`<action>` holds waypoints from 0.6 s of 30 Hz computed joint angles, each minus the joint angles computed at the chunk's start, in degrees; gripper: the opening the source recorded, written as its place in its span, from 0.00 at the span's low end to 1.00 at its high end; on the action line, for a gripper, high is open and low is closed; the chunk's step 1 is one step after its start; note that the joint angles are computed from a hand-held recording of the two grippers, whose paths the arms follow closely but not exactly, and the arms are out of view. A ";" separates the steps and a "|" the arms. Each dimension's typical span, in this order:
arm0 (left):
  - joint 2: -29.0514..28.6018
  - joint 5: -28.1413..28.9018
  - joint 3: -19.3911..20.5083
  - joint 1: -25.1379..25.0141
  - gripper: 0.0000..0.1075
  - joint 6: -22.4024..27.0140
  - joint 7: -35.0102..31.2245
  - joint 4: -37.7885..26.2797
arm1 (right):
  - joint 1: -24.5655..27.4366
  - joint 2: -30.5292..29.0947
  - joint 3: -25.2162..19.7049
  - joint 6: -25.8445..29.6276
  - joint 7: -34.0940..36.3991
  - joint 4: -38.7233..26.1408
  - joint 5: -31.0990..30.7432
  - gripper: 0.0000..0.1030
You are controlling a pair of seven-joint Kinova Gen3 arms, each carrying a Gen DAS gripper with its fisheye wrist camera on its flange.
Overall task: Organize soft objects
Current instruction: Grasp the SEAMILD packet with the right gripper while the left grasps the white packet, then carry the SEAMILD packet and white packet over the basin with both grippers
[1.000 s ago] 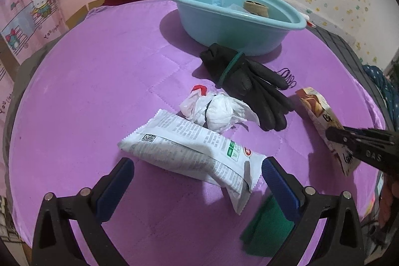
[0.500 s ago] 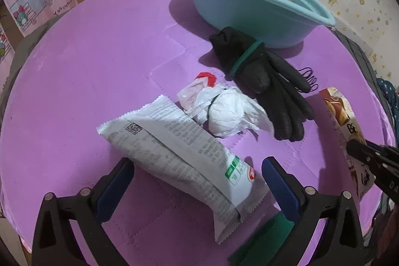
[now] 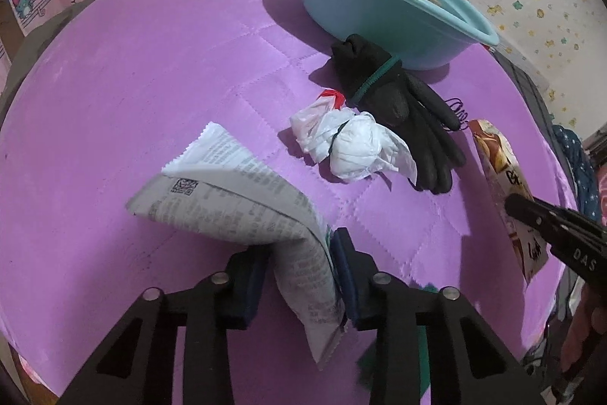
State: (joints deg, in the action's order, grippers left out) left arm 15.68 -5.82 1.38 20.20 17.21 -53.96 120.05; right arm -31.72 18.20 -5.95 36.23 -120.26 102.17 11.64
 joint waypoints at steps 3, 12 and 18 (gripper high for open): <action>-1.46 -0.10 0.68 -1.01 0.32 -1.08 -2.06 1.86 | -0.27 -0.52 0.07 0.16 -0.64 0.35 0.20 0.19; -4.16 0.20 2.34 -1.95 0.32 2.20 -5.06 1.00 | -1.05 -1.96 0.14 1.14 -3.97 0.77 1.43 0.19; -4.40 -0.05 2.86 -2.64 0.32 2.95 -6.94 -0.02 | -1.82 -2.01 -0.09 2.32 -5.95 -0.48 2.68 0.19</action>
State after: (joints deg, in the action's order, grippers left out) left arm 11.28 -5.88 4.24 17.56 20.16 -60.90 120.03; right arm -33.54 16.20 -6.05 38.55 -126.21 101.70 14.32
